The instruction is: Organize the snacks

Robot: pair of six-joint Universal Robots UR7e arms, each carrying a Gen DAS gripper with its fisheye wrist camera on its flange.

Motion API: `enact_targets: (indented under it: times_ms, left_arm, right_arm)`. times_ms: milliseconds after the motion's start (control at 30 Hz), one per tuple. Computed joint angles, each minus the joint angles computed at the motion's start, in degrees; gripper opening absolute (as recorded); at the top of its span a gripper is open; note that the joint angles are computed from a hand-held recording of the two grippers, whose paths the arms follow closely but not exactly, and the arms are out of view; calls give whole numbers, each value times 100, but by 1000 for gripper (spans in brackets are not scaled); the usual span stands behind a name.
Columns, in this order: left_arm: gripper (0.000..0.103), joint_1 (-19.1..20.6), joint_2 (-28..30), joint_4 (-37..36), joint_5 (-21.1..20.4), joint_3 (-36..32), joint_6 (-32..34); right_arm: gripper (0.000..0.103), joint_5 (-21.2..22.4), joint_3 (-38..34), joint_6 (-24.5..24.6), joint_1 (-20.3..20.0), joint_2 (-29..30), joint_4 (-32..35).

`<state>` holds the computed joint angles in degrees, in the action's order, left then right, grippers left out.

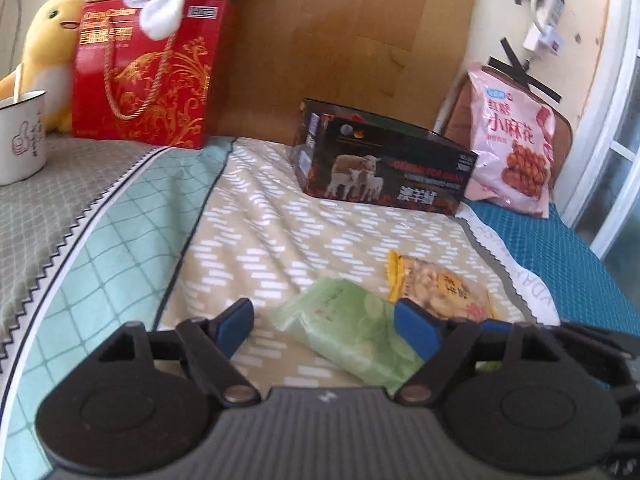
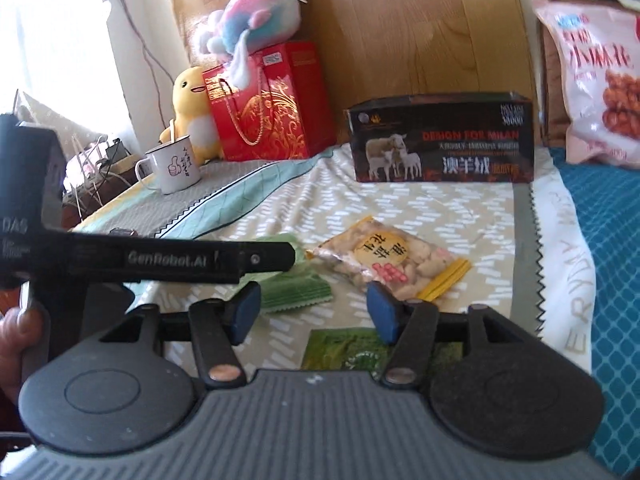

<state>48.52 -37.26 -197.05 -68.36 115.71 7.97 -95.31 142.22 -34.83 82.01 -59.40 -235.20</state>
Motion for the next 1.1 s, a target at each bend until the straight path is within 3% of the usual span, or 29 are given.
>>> enact_targets:
  times_ms: [67, 633, 1100]
  left_arm:
    - [80, 22, -13, -35, -20, 17, -29]
    - [82, 144, -81, -53, -295, 42, -96]
    - [86, 127, -68, -54, -296, 38, -94]
  right_arm:
    - [72, -43, -10, -149, 35, 103, -168]
    - [78, -431, -32, -191, 131, 134, -111]
    - [81, 0, 156, -88, -43, 124, -475]
